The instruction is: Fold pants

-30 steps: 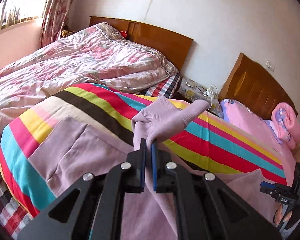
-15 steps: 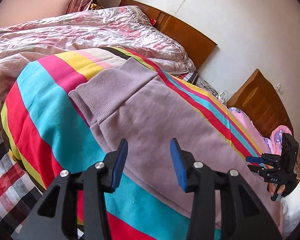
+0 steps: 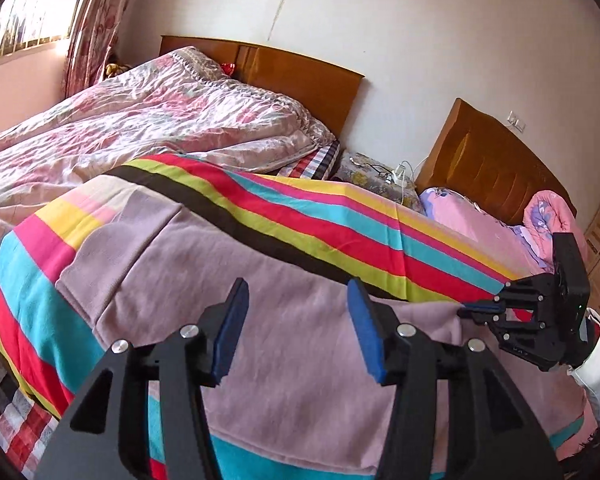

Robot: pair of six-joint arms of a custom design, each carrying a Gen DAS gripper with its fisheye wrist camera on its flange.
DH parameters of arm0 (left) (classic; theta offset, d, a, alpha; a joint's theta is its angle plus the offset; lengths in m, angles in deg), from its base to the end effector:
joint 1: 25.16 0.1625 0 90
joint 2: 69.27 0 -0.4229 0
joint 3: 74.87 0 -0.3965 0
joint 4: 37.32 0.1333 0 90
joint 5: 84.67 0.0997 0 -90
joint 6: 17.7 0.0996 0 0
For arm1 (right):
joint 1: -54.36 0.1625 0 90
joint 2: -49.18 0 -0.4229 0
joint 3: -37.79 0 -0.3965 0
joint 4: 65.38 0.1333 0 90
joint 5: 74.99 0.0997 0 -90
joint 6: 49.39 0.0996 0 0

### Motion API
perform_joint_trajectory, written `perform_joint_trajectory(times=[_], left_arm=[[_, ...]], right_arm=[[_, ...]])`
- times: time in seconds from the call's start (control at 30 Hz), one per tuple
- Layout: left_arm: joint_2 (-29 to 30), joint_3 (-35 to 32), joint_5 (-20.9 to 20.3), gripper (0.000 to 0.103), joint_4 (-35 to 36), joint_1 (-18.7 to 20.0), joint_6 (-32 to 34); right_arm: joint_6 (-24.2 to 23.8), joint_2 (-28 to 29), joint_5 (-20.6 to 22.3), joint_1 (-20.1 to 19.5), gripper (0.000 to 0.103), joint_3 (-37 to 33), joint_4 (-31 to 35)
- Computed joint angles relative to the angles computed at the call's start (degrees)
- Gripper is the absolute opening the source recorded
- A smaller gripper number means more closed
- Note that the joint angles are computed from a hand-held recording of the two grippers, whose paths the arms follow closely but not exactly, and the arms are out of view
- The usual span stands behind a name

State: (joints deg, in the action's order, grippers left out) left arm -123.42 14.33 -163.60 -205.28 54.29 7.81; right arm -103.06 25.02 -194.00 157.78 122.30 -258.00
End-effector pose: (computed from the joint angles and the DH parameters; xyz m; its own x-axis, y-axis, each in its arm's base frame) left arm 0.0195 -0.7277 0.2739 -0.8346 0.3563 -0.4201 0.5468 0.6278 -0.5539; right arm 0.2485 -0.6751 -0.0064 -0.4105 -0.5121 0.7545 -0.8480 0.5185 -0.1094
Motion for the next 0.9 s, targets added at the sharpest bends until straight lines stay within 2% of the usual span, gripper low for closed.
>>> perform_joint_trajectory(times=[0.03,0.1,0.13,0.2,0.23,0.3,0.33,0.37,0.43,0.53,0.57,0.63,0.67,0.77,0.9], left_arm=[[0.46,-0.45,-0.76,0.056,0.21,-0.52,0.69],[2.04,-1.22,-0.07,0.061,-0.62,-1.73,2.34],[3.1,-2.13,0.22,0.062,-0.11,-2.06,2.75],[5.5,-4.68,1.68,0.062,2.95,-2.34,2.35],[6.59,-5.61,3.36,0.062,4.2,-2.55,2.11],[7.37,-5.63,6.99,0.062,5.86,-3.11,2.24],[6.81,-4.43,6.72,0.062,5.67,-3.2,2.59],[5.91,-3.14,5.28,0.063,6.11,-3.01,2.77],[4.24,-0.36,4.25,0.067,6.67,-3.11,2.89],[2.62,2.67,1.43,0.069,8.0,-2.98,2.22],[2.69,2.86,0.69,0.069,8.84,-3.04,2.07],[3.93,2.16,0.56,0.069,9.43,-3.81,2.47],[4.87,1.29,0.07,0.068,9.91,-4.32,2.78],[8.68,-4.26,-3.07,0.068,15.38,-6.09,4.57],[14.79,-11.99,-1.07,0.067,27.12,-9.54,10.43]], right_arm=[[-0.04,0.3,-0.26,-0.01,0.003,-0.42,-3.22],[1.98,1.81,-3.67,-0.55,0.003,-3.07,-2.47],[3.48,2.45,-5.4,-1.2,0.003,-4.44,0.38],[9.48,2.26,-7.52,-2.99,0.011,-6.58,10.92],[12.46,0.95,-6.14,-3.91,0.015,-5.71,14.11],[15.87,-2.61,-2.4,-4.86,0.019,-1.69,13.96],[16.61,-4.47,-1.02,-5.14,0.031,1.3,11.69],[17.03,-6.29,0.0,-5.46,0.051,4.17,8.82],[17.35,-9.61,1.72,-6.24,0.069,10.22,3.18],[15.98,-11.48,-2.63,-7.11,0.066,13.96,2.17],[15.72,-11.81,-3.49,-7.52,0.061,14.46,2.45],[16.44,-12.98,-2.25,-8.48,0.05,15.08,3.67],[15.9,-13.24,-1.18,-8.81,0.047,15.02,3.44],[13.03,-13.09,0.69,-8.79,0.046,13.38,4.27],[8.84,-12.02,0.07,-8.71,0.046,9.01,13.73]])
